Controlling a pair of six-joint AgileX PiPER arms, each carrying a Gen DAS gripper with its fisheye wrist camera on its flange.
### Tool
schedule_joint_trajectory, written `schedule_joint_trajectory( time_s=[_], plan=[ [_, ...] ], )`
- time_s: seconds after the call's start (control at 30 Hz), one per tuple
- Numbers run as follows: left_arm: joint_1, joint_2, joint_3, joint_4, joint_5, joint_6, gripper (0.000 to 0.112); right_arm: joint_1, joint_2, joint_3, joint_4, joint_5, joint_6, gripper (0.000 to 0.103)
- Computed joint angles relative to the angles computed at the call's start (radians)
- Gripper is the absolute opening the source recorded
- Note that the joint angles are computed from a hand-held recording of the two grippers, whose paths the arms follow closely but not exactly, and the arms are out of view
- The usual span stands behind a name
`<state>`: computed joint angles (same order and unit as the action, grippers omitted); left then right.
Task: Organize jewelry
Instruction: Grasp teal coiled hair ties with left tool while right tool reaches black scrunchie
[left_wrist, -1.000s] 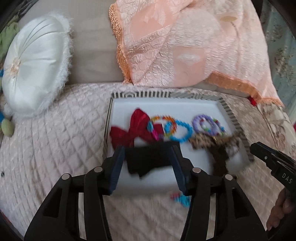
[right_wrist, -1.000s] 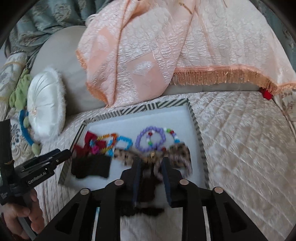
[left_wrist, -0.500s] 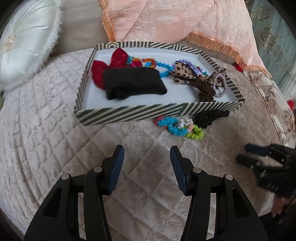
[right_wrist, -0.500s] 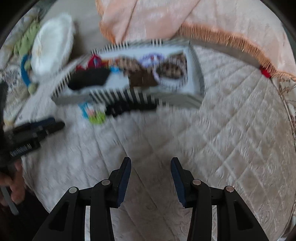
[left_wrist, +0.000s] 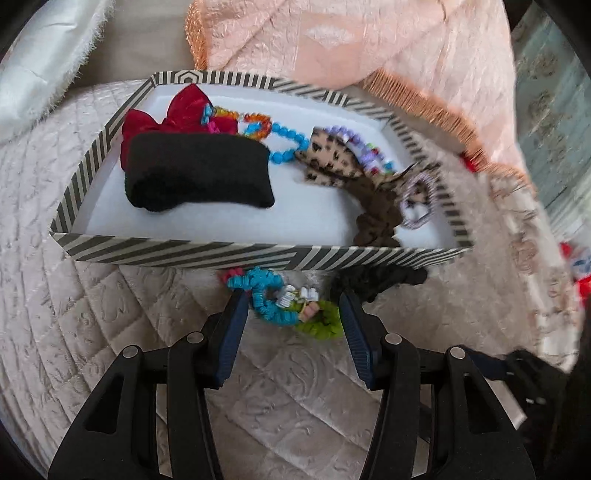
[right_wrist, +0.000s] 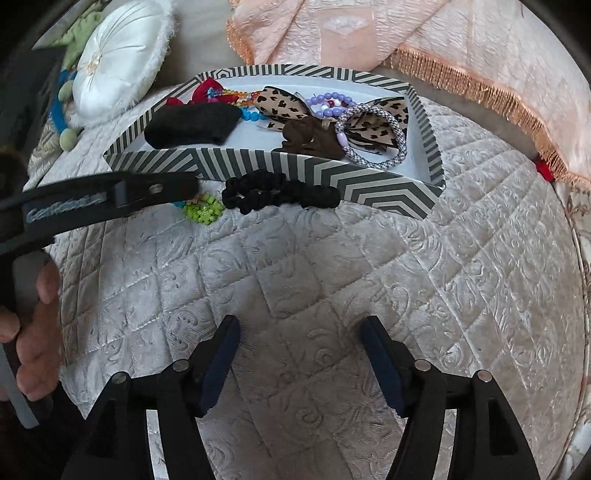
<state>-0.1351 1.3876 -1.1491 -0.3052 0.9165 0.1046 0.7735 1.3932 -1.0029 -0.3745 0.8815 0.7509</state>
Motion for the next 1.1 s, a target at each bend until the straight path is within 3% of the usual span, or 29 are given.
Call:
schedule_joint_trajectory(
  time_s=[0.17,0.27,0.4,0.5,0.6,0.8,0.93,1.03,1.1],
  plan=[
    [-0.035,-0.002,0.016,0.079,-0.038,-0.073,0.048,-0.012,-0.041,0.027,0.031,-0.005,-0.037,0.066],
    [-0.028,-0.025,0.041,0.083,-0.046,-0.06,0.025,-0.024,-0.071,0.038,0.036,-0.003,-0.045,0.066],
    [0.03,-0.053,0.066,0.022,-0.014,0.022,0.016,-0.07,-0.13,0.052,0.047,-0.021,-0.046,0.066],
    [0.086,-0.086,0.072,-0.034,0.034,0.096,0.016,-0.092,-0.168,0.07,0.044,-0.066,-0.028,0.066],
    [0.134,-0.131,0.077,-0.07,0.065,0.168,0.016,-0.101,-0.195,0.093,0.045,-0.164,-0.017,0.066],
    [0.265,-0.147,0.065,-0.168,0.162,0.331,0.016,-0.108,-0.112,0.081,0.053,-0.322,-0.014,0.058],
    [0.323,-0.136,0.051,-0.203,0.212,0.372,0.016,-0.123,-0.055,0.07,0.016,-0.369,0.038,0.056],
    [0.334,-0.133,0.036,-0.224,0.237,0.379,0.016,-0.119,0.007,0.024,-0.069,-0.321,0.13,0.056],
    [0.328,-0.133,0.031,-0.227,0.244,0.379,0.016,-0.141,0.038,0.016,-0.048,-0.335,0.134,0.056]
  ],
)
